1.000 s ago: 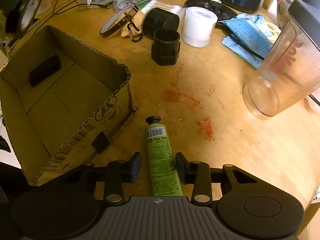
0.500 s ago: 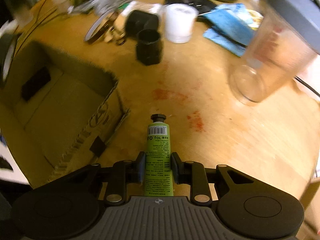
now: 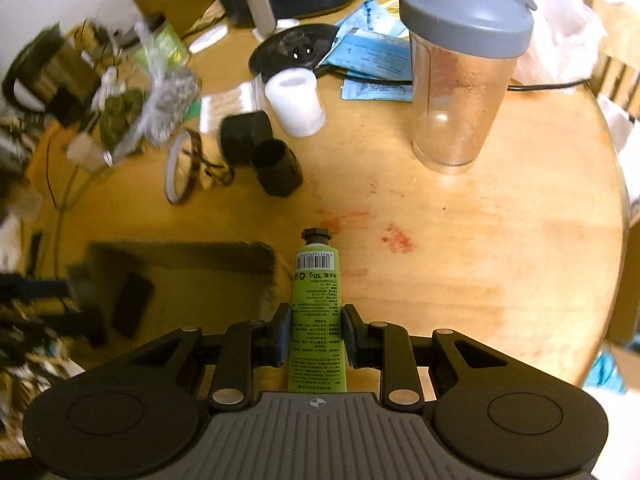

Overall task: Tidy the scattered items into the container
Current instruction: 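Lift the green tube over the box with the right tool while the left tool carries the tape roll there, then open the right tool to drop the tube in the box while the left tool releases the tape roll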

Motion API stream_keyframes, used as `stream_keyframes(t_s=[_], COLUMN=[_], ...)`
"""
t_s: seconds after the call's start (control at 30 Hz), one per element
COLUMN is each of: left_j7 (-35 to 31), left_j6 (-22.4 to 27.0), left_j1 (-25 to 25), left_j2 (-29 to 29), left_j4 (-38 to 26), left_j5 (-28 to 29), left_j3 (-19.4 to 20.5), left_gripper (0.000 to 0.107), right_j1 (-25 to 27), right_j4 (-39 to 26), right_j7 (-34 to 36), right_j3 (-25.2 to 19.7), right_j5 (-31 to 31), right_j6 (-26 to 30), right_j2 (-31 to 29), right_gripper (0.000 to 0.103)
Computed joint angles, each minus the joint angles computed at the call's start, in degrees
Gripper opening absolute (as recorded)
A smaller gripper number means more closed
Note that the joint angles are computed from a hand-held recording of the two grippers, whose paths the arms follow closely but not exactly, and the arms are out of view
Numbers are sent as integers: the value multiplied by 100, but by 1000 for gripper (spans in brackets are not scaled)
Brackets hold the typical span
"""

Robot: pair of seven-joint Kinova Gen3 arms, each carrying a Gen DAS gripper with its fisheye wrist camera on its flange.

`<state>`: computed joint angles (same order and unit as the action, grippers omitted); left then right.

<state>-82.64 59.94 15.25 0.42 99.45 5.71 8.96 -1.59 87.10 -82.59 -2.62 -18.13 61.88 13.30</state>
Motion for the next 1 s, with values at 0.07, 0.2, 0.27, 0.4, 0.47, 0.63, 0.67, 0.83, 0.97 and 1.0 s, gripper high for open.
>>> stream_keyframes(t_s=[0.07,0.2,0.27,0.4,0.47,0.63,0.67,0.83,0.97,1.0], left_j7=[197,585,814,1129,1245,1329,1350,1506,1560,1571], left_j6=[65,262,384,674,748,826,829,813,697,680], left_j1=[32,97,144,237,271,318,335,399,396,396], left_j2=[49,162,246,449,519,625,637,658,641,634], left_j4=[-43,-163,-257,-454,-495,-589,-602,-624,-582,-573], left_j5=[-139,-421,-579,-813,-886,-894,-910,-1010,-1018,-1016], left_j3=[25,44,53,44,25,9,9,-3,-12,-13], left_gripper=[72,72,72,72,72,72,72,73,73,73], right_j1=[-18,-235,-371,-673,-849,-1074,-1089,-1113,-1115,-1067], right_j4=[-57,-97,-170,-322,-358,-399,-402,-404,-403,-385], right_j7=[-218,-585,-806,-1261,-1491,-1805,-1841,-1952,-1928,-1847], right_j3=[-19,-91,-111,-147,-156,-163,-161,-163,-186,-213], right_j5=[-188,-184,-84,241,484,877,918,1035,1071,977], right_j6=[85,105,158,341,398,489,490,462,426,390], right_j2=[-29,-47,51,256,314,408,419,444,422,404], right_gripper=[29,29,29,29,29,29,30,30,55,65])
